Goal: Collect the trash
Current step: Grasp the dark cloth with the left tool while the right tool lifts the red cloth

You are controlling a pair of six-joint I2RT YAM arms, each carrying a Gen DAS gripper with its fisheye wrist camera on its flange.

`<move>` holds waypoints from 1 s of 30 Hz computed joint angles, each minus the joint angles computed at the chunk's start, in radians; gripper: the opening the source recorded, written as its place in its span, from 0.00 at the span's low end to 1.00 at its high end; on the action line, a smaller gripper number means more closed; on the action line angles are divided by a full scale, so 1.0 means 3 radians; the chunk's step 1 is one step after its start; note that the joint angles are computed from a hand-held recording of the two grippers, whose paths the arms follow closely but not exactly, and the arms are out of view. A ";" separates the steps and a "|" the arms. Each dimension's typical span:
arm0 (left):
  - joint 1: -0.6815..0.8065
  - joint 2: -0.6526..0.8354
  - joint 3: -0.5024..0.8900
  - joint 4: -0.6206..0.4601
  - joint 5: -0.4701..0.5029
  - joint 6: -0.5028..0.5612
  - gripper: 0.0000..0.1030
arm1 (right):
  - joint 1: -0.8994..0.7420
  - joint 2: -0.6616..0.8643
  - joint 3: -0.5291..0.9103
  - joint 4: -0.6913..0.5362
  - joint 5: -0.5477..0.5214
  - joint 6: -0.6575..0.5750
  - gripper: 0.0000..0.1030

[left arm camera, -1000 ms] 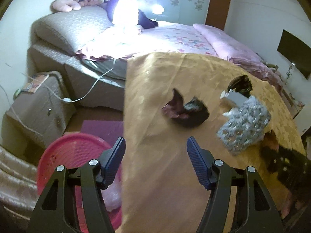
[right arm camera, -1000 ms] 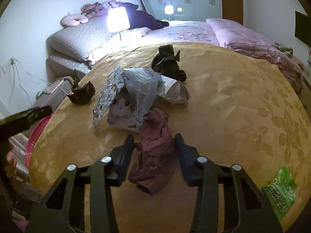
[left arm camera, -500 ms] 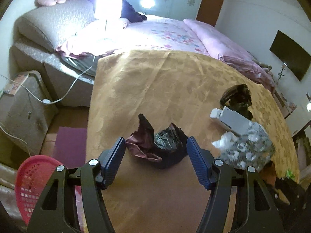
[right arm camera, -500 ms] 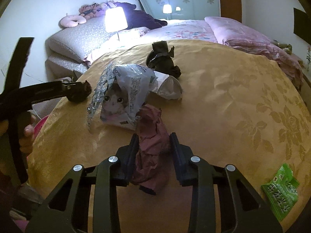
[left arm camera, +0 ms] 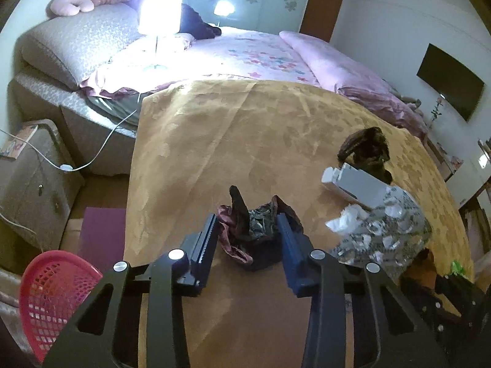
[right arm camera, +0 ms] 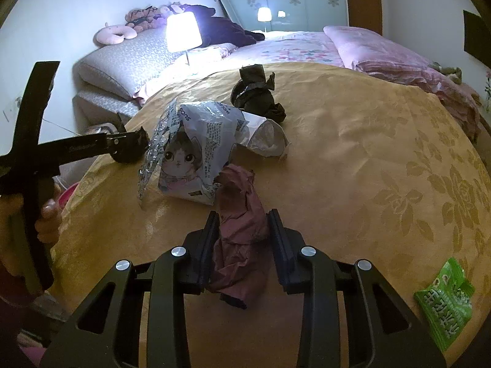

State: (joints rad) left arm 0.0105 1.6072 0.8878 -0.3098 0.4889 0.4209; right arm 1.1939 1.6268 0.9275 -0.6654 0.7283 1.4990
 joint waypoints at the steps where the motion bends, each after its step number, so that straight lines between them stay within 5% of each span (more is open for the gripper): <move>1: 0.0023 -0.0029 -0.0021 -0.0021 0.0024 0.0024 0.35 | -0.0001 -0.0007 -0.0008 0.0007 -0.0003 0.0009 0.32; 19: 0.0611 -0.0661 -0.0433 -0.0505 0.0355 0.0658 0.35 | 0.0262 0.0090 0.0171 -0.0157 -0.0040 0.0273 0.31; 30: 0.1153 -0.0773 -0.0502 -0.0783 0.0468 0.1098 0.35 | 0.0339 0.0329 0.0522 -0.0045 -0.0075 -0.0024 0.31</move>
State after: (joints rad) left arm 0.3565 1.3752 0.7373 -0.5448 0.6293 0.7504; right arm 1.2956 1.7255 1.0840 -0.6789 0.7060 1.4918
